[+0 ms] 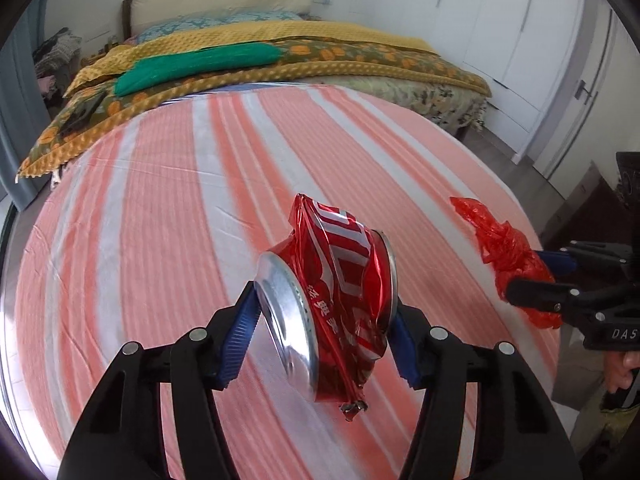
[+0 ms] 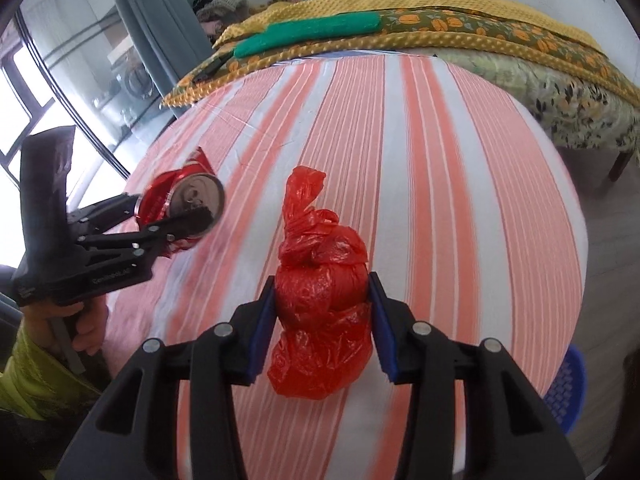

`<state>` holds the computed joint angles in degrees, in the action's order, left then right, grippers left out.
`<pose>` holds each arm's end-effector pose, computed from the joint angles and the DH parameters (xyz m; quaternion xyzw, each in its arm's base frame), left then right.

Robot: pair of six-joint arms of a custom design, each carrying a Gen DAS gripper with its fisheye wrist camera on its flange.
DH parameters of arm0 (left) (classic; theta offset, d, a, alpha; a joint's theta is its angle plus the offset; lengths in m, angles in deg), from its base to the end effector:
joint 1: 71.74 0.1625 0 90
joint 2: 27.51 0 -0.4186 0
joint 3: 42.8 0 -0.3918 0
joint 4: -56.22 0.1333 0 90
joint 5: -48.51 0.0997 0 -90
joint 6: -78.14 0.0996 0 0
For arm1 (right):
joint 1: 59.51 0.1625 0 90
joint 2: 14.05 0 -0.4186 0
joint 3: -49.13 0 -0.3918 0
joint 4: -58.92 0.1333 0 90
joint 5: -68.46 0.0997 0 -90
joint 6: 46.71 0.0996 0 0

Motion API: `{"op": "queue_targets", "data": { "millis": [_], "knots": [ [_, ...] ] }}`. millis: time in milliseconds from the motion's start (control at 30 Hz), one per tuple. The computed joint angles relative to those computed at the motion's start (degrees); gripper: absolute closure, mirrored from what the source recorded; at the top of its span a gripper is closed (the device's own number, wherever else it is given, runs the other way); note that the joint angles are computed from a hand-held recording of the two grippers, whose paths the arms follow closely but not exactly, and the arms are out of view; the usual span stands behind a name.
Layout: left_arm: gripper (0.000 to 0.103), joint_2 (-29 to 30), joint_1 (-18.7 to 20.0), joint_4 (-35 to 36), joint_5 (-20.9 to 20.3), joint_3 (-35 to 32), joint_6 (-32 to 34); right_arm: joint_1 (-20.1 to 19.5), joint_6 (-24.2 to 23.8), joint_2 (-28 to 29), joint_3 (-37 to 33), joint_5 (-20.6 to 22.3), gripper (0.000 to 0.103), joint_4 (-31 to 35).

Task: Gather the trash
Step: 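Carry the red can and red bag to the wastebasket and open both grippers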

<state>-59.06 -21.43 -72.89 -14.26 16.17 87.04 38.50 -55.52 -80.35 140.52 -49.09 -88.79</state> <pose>-0.3861 -0.7453 0.1346 0.3759 0.8911 -0.1576 0.1995 0.1776 -0.6361 0.3590 0.0702 -0.9319 0.2712 0.2304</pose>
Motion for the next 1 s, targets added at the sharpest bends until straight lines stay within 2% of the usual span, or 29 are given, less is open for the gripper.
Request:
{"op": "queue_targets", "data": {
  "millis": [100,200,233,367,467,533,667,867,1000],
  "knots": [
    [0.044,-1.16,-0.96,0.54,-2.97,2.84,0.51,-0.32,3.44,-4.68,6.82,1.88,0.06,-4.83],
    [0.044,-1.71,-2.38,1.5,-6.14,4.96,1.73,-1.18,7.42,-11.32,15.03,0.88,0.06,-10.34],
    [0.044,-1.79,-2.91,1.76,-7.43,5.52,2.32,-1.52,8.66,-13.52,17.34,-0.06,0.06,-11.7],
    [0.044,-1.19,-5.76,3.12,-13.86,6.62,5.23,-3.34,13.56,-23.75,27.0,-9.33,0.06,-17.22],
    [0.044,0.52,-7.79,4.79,-18.84,5.93,6.39,-7.06,16.71,-30.66,32.01,-12.74,0.06,-18.91],
    [0.044,2.54,-9.35,6.06,-21.84,4.97,7.14,-10.07,17.04,-33.6,33.91,-12.78,0.06,-19.75],
    [0.044,8.05,-12.7,6.91,-23.28,2.78,7.23,-17.49,13.42,-36.83,34.7,-7.88,0.06,-20.81],
    [0.043,19.07,-15.17,9.45,-21.98,-4.61,4.51,-30.73,10.69,-37.02,32.68,5.79,0.06,-17.88],
    [0.043,25.45,-15.54,10.32,-19.34,-9.42,3.16,-38.9,10.31,-36.63,31.52,14.94,0.06,-15.82]
  ]
}}
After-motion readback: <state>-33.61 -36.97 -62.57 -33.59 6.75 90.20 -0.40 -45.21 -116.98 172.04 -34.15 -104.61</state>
